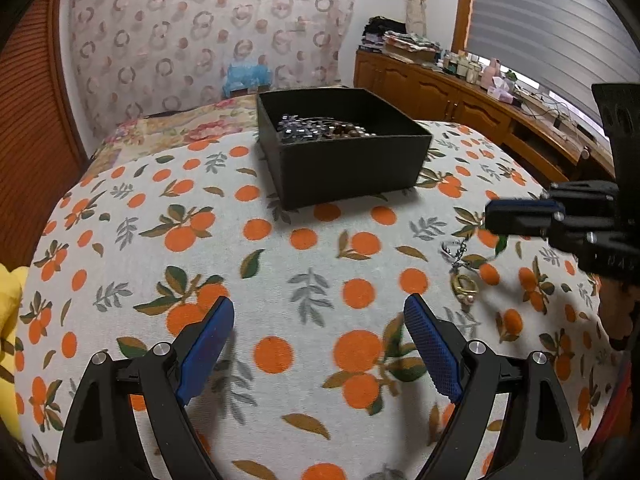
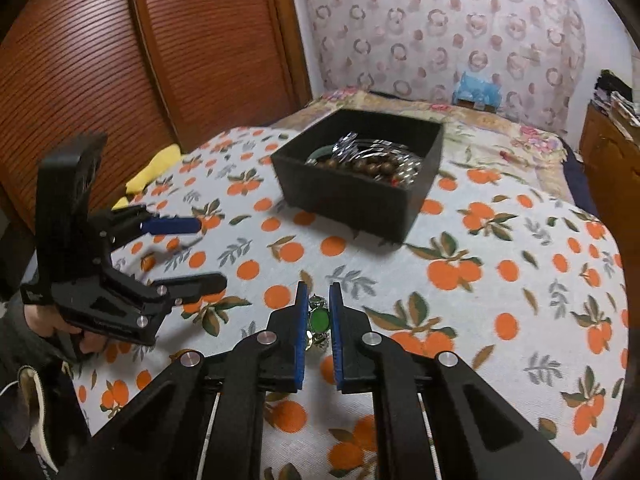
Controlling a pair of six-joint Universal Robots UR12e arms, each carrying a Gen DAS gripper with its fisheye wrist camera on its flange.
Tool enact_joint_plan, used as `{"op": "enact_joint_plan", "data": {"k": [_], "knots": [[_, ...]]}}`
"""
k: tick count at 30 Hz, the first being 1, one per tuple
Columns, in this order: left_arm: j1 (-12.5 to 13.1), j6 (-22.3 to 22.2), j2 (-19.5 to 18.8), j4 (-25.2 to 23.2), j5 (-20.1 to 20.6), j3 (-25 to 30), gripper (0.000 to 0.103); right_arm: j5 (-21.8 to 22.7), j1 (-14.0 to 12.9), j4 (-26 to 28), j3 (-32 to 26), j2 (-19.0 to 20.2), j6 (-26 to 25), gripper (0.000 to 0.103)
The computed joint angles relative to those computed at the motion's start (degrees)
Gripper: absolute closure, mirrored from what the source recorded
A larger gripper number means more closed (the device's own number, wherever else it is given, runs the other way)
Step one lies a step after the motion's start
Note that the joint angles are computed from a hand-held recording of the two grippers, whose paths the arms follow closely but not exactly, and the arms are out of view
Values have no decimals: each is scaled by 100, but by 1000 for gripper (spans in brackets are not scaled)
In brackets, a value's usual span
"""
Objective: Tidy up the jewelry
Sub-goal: 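Grasp the gold ring with the left gripper while the right grasps the green pendant necklace, then lower the ring and green pendant necklace into the box and open both grippers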
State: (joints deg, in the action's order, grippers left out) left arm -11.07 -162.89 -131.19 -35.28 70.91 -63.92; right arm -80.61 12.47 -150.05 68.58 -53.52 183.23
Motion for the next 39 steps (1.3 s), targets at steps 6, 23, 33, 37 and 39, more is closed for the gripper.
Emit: {"op": "enact_joint_plan", "data": {"k": [6,23,33,37,39], "knots": [[-86,184,35,-80,-158,-7,20,-437,-2,-269,273,-159,114,91],[-341,660,14,-404,-288,73,52,-445,-57,-852,1136,-500,955,91],[-458,827,-41,-399,-66,106,72,-493,-61,-980,1223,-610,845,91],[-437,850,-22,-433,-199,82,85,-487,-70,-921,1169,-596,785,91],[-423,827,-13,-398,-220,67,85,-463,-75,-888,1101,-575,721,91]]}}
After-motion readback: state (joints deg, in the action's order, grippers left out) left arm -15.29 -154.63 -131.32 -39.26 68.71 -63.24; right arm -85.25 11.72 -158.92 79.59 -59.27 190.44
